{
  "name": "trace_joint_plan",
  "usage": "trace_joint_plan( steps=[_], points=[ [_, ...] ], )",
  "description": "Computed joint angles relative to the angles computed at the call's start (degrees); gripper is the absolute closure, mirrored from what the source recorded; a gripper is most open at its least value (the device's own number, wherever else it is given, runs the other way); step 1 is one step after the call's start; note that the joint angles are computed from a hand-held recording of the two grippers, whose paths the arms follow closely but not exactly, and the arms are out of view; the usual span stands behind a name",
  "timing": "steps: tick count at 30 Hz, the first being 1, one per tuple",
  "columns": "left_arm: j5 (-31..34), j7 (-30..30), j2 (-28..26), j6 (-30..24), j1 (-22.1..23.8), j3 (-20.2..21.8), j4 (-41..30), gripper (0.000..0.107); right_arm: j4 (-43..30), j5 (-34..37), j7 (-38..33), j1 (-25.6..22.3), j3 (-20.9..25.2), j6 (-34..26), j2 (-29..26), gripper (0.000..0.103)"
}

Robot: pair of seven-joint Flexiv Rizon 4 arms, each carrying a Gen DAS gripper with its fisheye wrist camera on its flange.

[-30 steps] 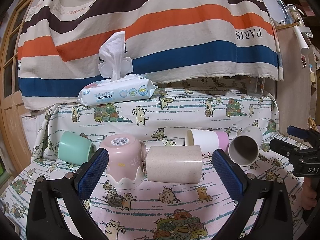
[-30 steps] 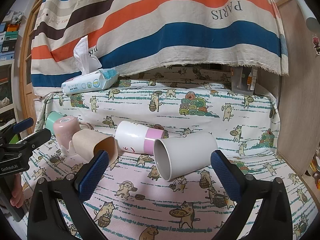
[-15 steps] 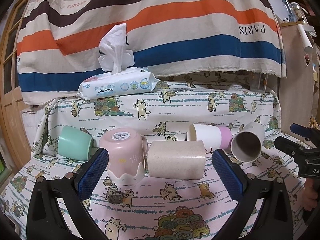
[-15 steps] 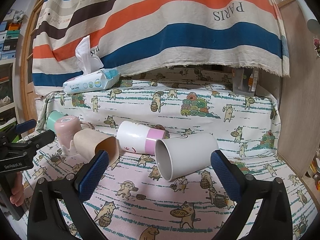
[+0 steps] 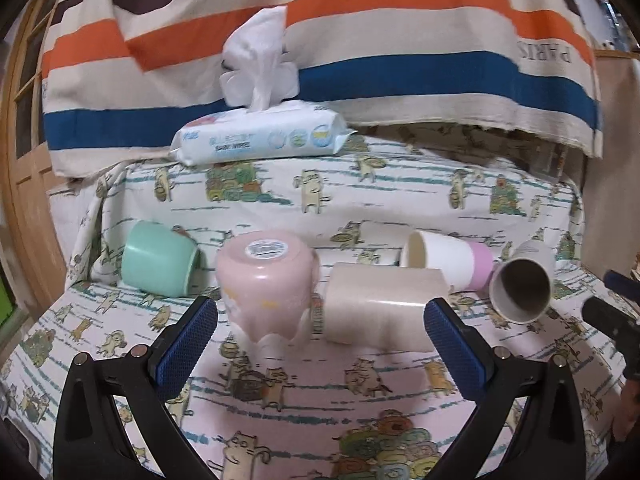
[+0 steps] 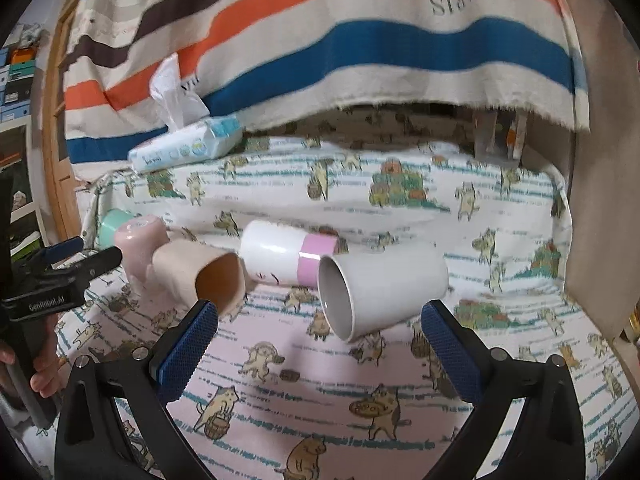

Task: Flip cup upside down
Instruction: 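Move the right gripper onto the beige cup lying on its side and close it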

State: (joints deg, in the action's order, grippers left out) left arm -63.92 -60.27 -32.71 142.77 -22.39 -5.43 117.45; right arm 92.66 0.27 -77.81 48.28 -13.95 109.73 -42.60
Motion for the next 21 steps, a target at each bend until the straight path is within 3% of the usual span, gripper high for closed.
trace_joint_plan(
  steps=[6,9,13,21],
  points=[
    [-2.6,2.0,-0.5,2.0,-0.2,-0.2,-0.6,0.004,-1.1,-0.5,1.6,0.8,0.0,-1.8,0.2,0.000],
    [-5.1,4.7,-0.9,2.1,-0.2,-0.7,-1.8,0.009,-2.8,-3.2,3.0,0.4,1.4,-6.2,0.6,0.000],
    [-6.5,5.3,-0.5,0.5,0.7,-1.6,-1.8,0.017,-6.7,-10.3,4.0,-7.3,12.5,-10.7,-0.3,0.000],
    [-13.6,7.7,0.2,-2.6,2.2,-3.4,-3.0,0.027,-13.4,-17.3,9.0,-5.1,10.1,-14.9,-4.5,0.012]
  ],
)
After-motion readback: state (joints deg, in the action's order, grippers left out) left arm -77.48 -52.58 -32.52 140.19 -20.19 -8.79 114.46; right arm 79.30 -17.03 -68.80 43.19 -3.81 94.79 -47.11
